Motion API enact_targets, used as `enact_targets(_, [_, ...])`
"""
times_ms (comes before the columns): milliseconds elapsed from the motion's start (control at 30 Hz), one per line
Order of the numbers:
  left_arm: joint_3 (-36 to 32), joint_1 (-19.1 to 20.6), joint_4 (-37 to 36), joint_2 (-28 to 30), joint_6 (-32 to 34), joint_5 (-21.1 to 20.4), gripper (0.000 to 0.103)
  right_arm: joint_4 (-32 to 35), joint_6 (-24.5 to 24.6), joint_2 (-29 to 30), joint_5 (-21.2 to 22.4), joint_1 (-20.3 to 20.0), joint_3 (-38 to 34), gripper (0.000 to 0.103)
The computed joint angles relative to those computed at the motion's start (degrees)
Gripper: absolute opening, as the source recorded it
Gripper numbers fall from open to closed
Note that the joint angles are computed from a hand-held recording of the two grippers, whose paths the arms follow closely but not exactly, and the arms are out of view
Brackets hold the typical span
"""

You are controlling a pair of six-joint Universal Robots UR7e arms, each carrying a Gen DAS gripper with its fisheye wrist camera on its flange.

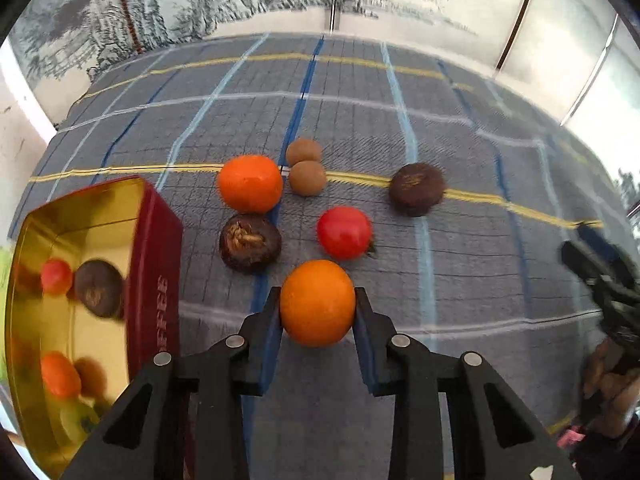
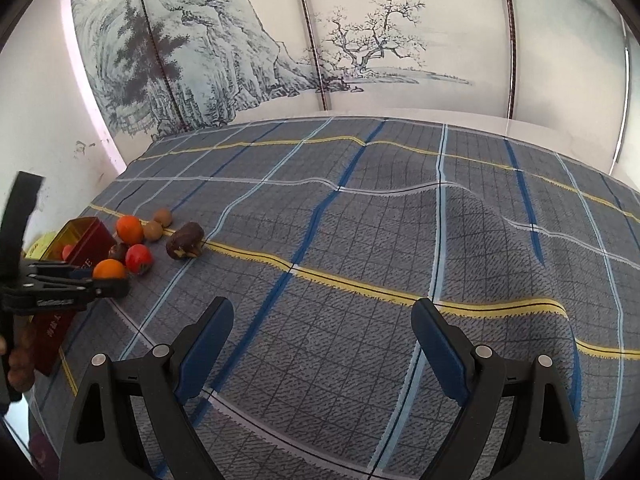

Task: Organize fruits
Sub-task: 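Grasp the orange with the left gripper and lift it, then carry the orange into the tin with the left gripper while the right gripper grasps a dark round fruit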

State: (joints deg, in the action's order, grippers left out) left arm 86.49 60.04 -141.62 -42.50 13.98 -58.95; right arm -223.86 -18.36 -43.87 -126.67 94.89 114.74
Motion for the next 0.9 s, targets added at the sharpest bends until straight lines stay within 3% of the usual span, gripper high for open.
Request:
enact_targets(133, [3.8, -0.6, -1.0, -4.2, -1.5, -3.0, 0.029, 0.5, -1.0, 0.0, 1.3, -0.3, 0.0, 0.091])
enact_targets(333, [7.6, -1.3, -3.2, -8.4, -0.3, -4.1, 0.029, 7.4, -0.7, -2.5, 8.9, -0.3, 0.8, 0.082])
enact_targets(467, [9.2, -1.6, -4.8, -10.3, 0.8, -4.4, 0.029, 12.0, -2.9, -2.6, 11.3, 1.2, -1.9, 0.078])
enact_targets(900, [10.4, -0.3, -6.2, -14.4, 0.9, -4.0, 0.029, 25.9, -11.5, 5.8, 6.4, 3.3, -18.3, 0.076])
